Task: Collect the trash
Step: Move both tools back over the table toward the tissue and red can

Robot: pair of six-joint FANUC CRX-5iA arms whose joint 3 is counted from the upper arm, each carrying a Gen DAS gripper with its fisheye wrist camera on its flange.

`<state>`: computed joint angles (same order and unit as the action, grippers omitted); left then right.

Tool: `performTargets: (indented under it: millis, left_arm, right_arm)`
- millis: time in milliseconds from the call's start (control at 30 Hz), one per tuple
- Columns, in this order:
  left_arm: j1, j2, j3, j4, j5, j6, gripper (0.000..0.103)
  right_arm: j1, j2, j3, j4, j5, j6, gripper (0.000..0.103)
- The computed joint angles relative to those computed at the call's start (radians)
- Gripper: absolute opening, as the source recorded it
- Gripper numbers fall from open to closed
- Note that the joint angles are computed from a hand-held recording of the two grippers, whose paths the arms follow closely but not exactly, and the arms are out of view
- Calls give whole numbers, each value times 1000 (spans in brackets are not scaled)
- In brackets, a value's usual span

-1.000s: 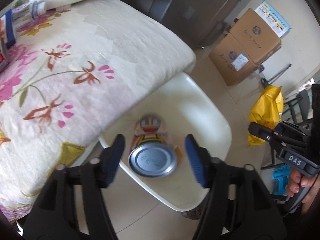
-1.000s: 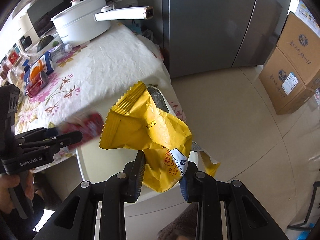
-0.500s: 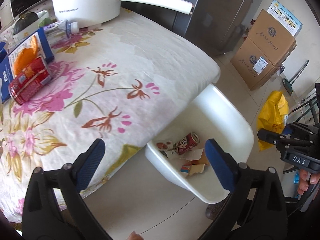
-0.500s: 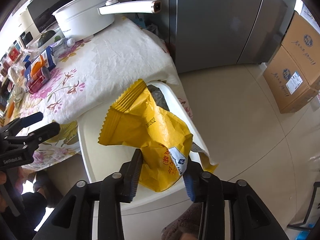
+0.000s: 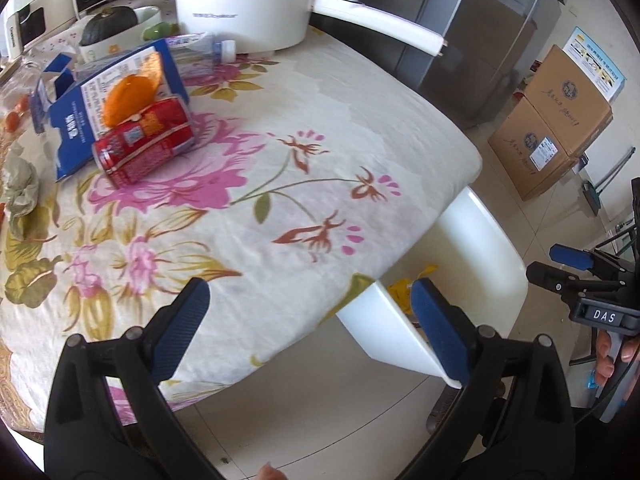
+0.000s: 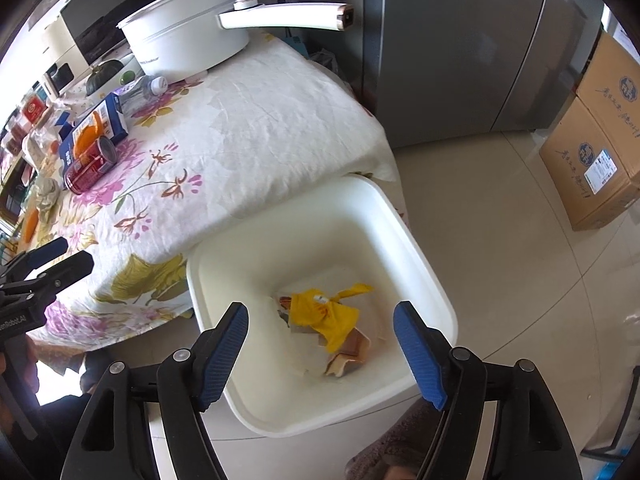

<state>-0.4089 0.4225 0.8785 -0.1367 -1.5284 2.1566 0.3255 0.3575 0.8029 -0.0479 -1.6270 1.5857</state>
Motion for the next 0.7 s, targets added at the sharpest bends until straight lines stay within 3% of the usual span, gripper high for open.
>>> performTargets:
  millis: [700]
  left_arm:
    - [138, -279, -344, -89, 4, 48, 100]
  right_arm:
    - [124, 55, 82, -10, 5, -73, 83]
